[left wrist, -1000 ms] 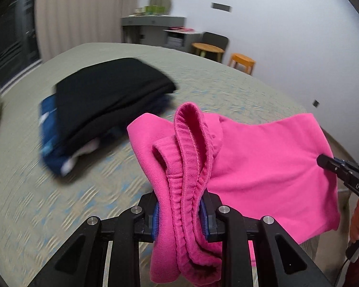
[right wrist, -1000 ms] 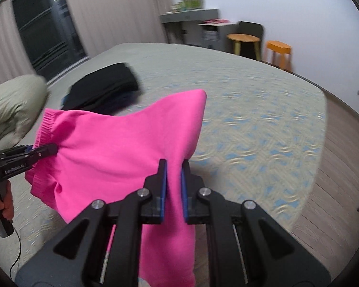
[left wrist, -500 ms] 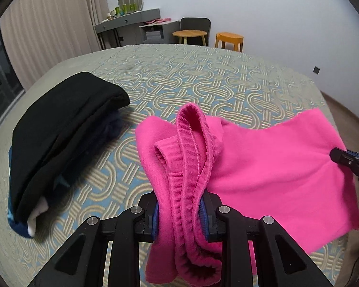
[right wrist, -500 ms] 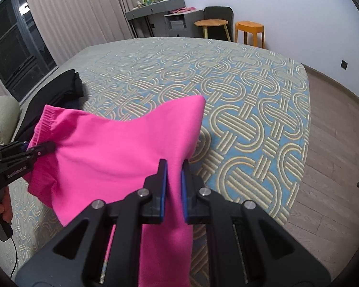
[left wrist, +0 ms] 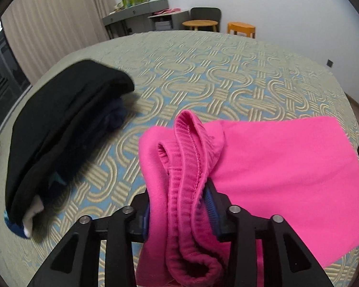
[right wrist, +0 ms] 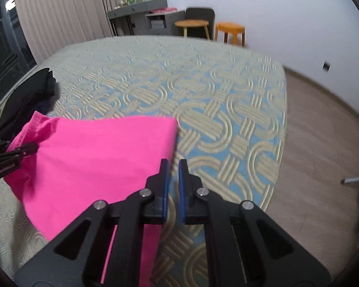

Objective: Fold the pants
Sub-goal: 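Lift the folded pants with both grippers and place them on the bed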

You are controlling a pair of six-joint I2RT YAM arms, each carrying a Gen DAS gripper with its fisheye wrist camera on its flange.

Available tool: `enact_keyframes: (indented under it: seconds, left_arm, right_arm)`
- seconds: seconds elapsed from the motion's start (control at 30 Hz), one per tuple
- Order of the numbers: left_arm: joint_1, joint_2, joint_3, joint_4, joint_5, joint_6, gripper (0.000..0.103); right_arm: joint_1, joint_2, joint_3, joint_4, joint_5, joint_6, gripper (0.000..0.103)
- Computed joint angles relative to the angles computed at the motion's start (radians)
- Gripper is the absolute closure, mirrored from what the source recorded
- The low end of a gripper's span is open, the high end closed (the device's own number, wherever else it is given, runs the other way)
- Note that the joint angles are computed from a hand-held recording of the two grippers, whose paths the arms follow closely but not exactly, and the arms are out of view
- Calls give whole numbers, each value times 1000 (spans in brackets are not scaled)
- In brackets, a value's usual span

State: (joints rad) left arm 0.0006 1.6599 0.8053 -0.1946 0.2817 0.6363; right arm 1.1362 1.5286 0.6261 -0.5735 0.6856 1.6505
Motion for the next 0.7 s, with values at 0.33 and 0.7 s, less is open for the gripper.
enact_keyframes:
  seconds: [0.33,0.7]
  left_arm:
    - [6,-34,-36,66,-85,-7,35]
    - [207,-287,-142,-26,20,98,35]
  right_arm:
    - [211,-33,22,-52,82,143,94]
    - [260,110,127,-61,-12,173,93]
